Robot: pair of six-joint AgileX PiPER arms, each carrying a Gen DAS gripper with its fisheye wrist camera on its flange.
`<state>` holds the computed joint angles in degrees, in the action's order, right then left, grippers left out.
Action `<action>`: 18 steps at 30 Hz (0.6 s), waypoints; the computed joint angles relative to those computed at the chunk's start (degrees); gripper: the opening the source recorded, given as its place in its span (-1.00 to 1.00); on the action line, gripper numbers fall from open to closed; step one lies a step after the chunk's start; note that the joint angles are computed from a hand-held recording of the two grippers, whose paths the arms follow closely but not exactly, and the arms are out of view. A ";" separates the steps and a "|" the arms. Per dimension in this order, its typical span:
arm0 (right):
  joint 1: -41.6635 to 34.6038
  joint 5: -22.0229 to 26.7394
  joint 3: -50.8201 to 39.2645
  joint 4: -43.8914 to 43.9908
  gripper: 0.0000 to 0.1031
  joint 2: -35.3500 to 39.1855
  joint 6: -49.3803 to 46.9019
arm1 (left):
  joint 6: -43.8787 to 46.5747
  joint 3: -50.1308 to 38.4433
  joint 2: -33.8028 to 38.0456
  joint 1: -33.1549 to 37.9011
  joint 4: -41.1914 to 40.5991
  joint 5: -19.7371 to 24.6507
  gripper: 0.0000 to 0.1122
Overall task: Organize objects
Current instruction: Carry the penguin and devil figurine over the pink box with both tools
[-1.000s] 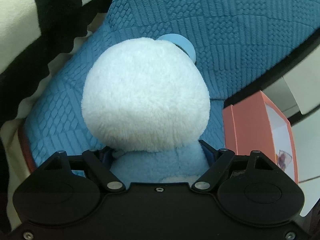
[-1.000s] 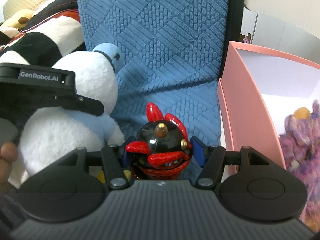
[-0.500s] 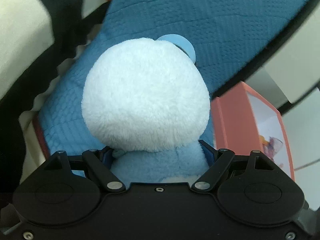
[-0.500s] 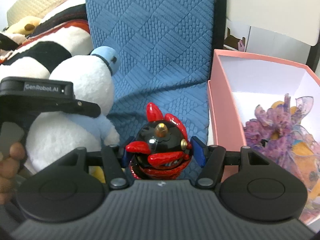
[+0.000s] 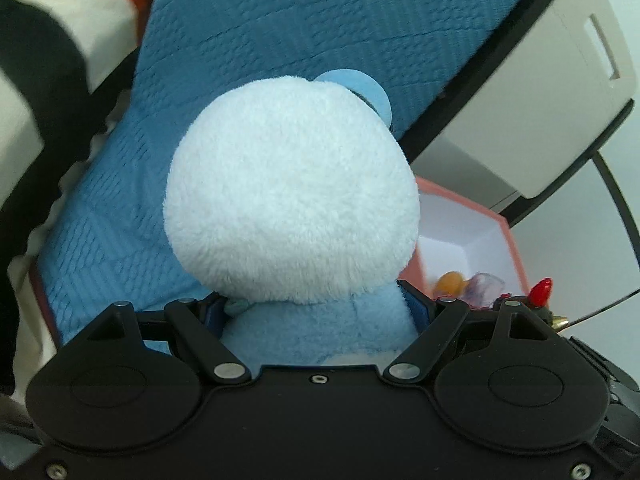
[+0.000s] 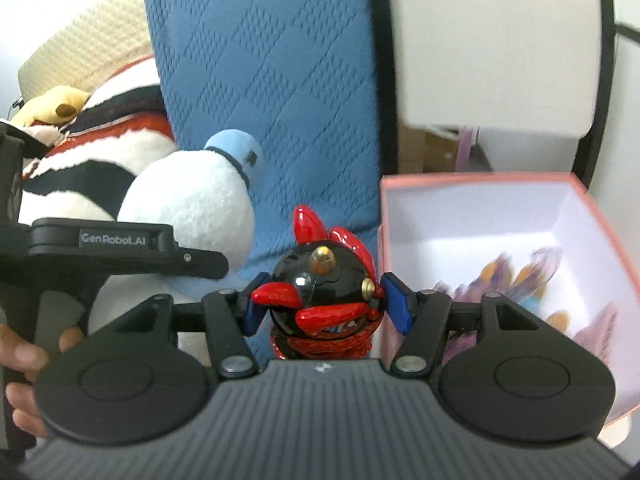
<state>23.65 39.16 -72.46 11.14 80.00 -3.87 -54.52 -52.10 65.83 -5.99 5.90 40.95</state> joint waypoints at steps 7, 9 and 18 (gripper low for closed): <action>-7.86 3.50 -6.02 4.94 0.22 -1.09 -9.09 | -2.68 -16.06 8.18 -5.38 4.32 5.32 0.44; -10.77 3.99 -7.06 6.83 0.22 -1.25 -11.87 | -3.39 -20.83 11.46 -7.10 5.69 6.51 0.44; -25.01 4.58 -5.60 16.25 0.22 -0.16 -25.18 | -2.72 -37.42 27.33 -11.83 5.75 9.03 0.44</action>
<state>-1.36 43.74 -78.06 27.39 79.84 -29.05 -57.24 -89.53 93.16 -17.82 11.65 49.98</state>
